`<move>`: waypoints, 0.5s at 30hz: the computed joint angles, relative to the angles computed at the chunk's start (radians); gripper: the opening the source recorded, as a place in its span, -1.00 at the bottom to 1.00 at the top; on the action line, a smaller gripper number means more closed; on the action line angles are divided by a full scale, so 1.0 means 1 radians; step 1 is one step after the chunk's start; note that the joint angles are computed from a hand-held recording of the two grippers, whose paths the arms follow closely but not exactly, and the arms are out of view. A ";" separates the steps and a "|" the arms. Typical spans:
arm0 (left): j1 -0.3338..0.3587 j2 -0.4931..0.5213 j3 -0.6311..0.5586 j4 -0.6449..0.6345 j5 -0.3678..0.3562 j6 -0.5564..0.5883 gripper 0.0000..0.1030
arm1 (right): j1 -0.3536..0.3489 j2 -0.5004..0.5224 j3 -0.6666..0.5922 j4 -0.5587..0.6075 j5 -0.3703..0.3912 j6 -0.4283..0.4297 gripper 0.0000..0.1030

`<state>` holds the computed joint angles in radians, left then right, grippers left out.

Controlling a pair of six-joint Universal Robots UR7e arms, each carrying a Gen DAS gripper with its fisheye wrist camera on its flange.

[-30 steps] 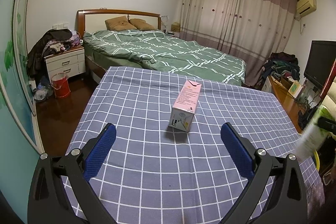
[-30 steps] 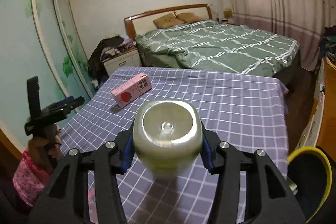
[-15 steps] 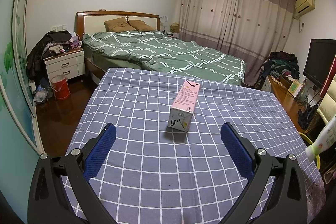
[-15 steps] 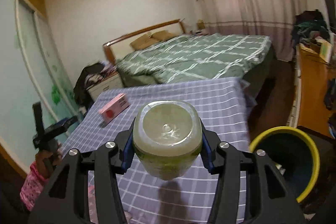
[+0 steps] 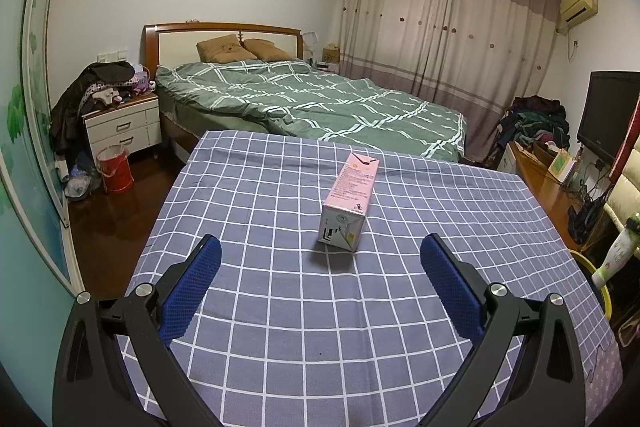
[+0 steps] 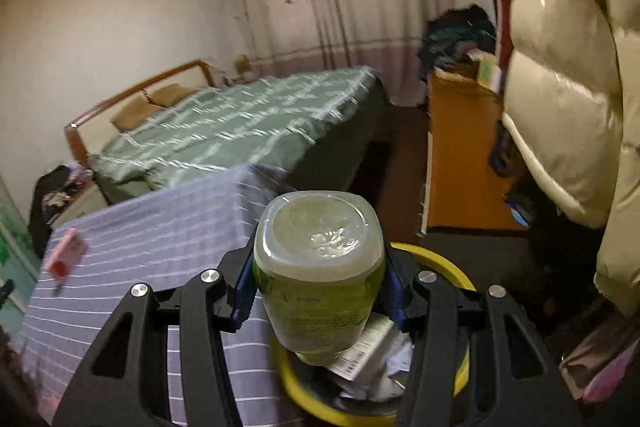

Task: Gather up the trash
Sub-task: 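Carry the bottle with the right gripper into the bin and release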

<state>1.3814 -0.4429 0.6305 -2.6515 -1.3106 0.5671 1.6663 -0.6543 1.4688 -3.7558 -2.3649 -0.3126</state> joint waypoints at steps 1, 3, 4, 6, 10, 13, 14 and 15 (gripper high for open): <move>0.000 0.001 -0.002 0.002 0.000 0.002 0.90 | -0.007 0.003 -0.003 0.007 -0.012 0.007 -0.02; -0.001 0.003 -0.006 0.006 0.000 0.004 0.90 | -0.013 0.019 -0.020 0.002 -0.041 0.013 0.06; -0.001 0.004 -0.008 0.009 0.001 0.006 0.90 | -0.012 0.029 -0.029 -0.012 -0.062 0.006 0.14; 0.000 0.007 -0.012 0.013 0.001 0.008 0.90 | -0.005 0.041 -0.037 -0.032 -0.065 0.009 0.16; 0.000 0.011 -0.022 0.028 0.000 0.018 0.90 | 0.027 0.062 -0.047 -0.041 -0.016 0.052 0.27; -0.001 0.014 -0.025 0.031 -0.002 0.028 0.90 | 0.055 0.128 -0.109 -0.089 0.036 -0.007 0.35; 0.000 0.019 -0.036 0.045 0.001 0.028 0.90 | 0.064 0.160 -0.142 -0.108 0.052 -0.045 0.35; 0.000 0.023 -0.045 0.057 0.001 0.027 0.90 | 0.070 0.183 -0.167 -0.123 0.066 -0.080 0.35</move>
